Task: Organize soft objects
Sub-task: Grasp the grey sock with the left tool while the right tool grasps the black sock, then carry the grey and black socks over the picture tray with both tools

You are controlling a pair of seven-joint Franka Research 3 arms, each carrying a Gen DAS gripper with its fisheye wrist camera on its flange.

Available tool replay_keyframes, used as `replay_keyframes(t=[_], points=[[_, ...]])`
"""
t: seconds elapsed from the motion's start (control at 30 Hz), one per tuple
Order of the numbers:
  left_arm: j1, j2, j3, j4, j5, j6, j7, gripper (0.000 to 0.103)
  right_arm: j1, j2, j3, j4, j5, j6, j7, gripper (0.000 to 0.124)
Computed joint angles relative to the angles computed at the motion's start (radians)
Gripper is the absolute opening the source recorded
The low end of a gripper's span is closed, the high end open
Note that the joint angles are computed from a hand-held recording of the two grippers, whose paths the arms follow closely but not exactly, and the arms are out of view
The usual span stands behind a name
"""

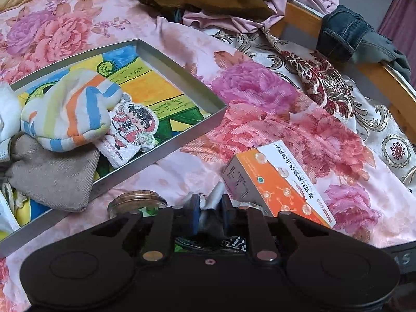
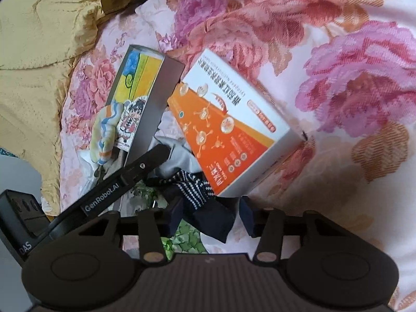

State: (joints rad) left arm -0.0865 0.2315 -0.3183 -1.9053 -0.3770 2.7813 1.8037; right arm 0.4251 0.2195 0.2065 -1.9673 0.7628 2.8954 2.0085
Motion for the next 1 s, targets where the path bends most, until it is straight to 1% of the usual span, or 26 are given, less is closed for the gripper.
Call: replay_keyframes(t=[0.13, 0.2, 0.27, 0.4, 0.47, 0.57, 0.7, 0.9, 0.93, 1.0], points=[[0.016, 0.000, -0.015, 0.006, -0.059, -0.023, 0.018, 0.012, 0.004, 0.022, 0.004, 0.015, 0.005, 0.014, -0.002, 0.043], [0.015, -0.004, -0.013, 0.001, -0.076, -0.018, 0.020, 0.012, 0.000, 0.032, 0.012, 0.022, 0.016, 0.025, -0.010, 0.039], [0.014, -0.007, -0.012, -0.003, -0.090, -0.015, 0.021, 0.011, -0.007, 0.042, 0.025, 0.030, 0.042, 0.035, -0.031, 0.034], [0.016, -0.015, -0.013, -0.011, -0.128, -0.017, 0.032, 0.010, -0.006, 0.058, 0.028, 0.042, 0.043, 0.043, -0.034, 0.022], [0.020, -0.021, -0.013, -0.012, -0.156, -0.029, 0.039, 0.010, -0.019, 0.064, 0.043, 0.052, 0.073, 0.039, -0.061, 0.014], [0.022, -0.034, -0.012, -0.019, -0.206, -0.032, 0.052, 0.009, -0.032, 0.067, 0.064, 0.060, 0.126, 0.038, -0.117, 0.007], [0.012, -0.057, 0.003, -0.031, -0.227, -0.027, 0.057, 0.008, -0.017, 0.059, 0.058, 0.056, 0.130, 0.081, -0.152, 0.006], [-0.010, -0.099, 0.026, -0.057, -0.244, 0.030, 0.040, 0.007, -0.007, 0.046, 0.071, 0.049, 0.137, 0.192, -0.219, 0.006], [-0.014, -0.105, 0.031, -0.059, -0.235, 0.038, 0.031, 0.007, 0.003, 0.043, 0.061, 0.046, 0.112, 0.207, -0.211, 0.006], [-0.023, -0.117, 0.040, -0.066, -0.217, 0.063, 0.009, 0.007, 0.058, 0.035, -0.004, 0.034, -0.004, 0.233, -0.138, 0.006]])
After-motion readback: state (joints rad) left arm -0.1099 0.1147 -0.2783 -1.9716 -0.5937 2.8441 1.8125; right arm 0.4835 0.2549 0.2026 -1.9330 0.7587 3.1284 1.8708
